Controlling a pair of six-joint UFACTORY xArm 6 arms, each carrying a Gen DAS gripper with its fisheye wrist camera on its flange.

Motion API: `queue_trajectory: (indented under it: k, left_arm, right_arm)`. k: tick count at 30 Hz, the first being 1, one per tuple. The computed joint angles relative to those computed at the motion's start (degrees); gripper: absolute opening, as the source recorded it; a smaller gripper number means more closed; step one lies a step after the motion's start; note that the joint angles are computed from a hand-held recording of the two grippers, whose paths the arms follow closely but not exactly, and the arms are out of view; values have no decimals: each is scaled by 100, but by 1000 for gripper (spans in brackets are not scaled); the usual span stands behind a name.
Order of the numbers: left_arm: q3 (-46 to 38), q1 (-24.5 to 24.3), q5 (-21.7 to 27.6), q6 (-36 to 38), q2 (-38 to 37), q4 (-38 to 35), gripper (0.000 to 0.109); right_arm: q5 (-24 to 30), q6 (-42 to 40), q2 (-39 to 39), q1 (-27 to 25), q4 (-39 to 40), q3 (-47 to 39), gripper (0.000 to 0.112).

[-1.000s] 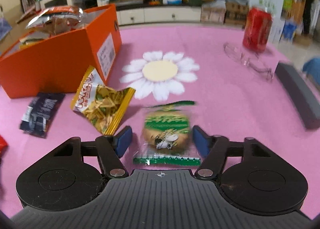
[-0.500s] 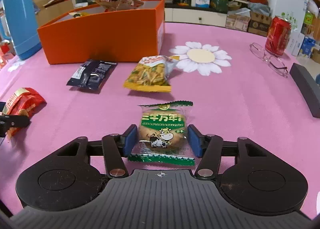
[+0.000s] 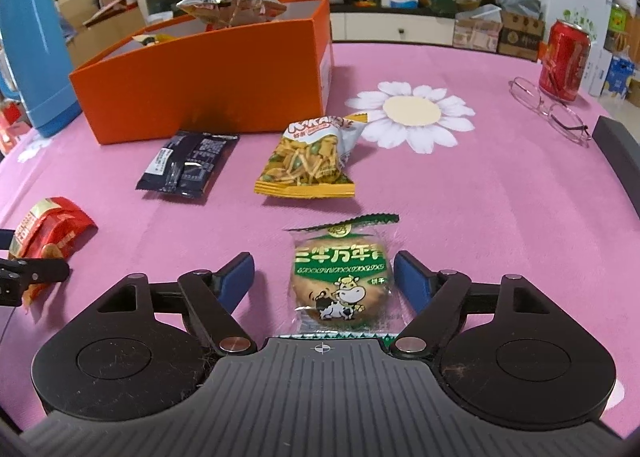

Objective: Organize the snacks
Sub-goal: 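Lift and carry the red peanut bag and green-wrapped cake toward the orange box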

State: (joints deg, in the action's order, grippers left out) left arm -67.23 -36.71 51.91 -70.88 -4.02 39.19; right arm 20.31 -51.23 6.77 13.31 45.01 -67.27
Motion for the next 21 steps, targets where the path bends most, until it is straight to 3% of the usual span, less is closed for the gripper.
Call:
queue_trajectory:
  k: [9, 13, 19, 21]
  left_arm:
    - [86, 44, -165, -83, -17, 96, 82]
    - [149, 43, -246, -43, -57, 111, 83]
    - [234, 78, -414, 7, -89, 181, 83]
    - [266, 85, -471, 6, -102, 225, 81]
  right_arm:
    - [151, -94, 63, -92, 122, -94, 79]
    - [77, -39, -1, -52, -98, 6, 80]
    - [369, -326, -59, -183, 429, -24, 78]
    - [244, -306, -57, -139, 314, 11, 72]
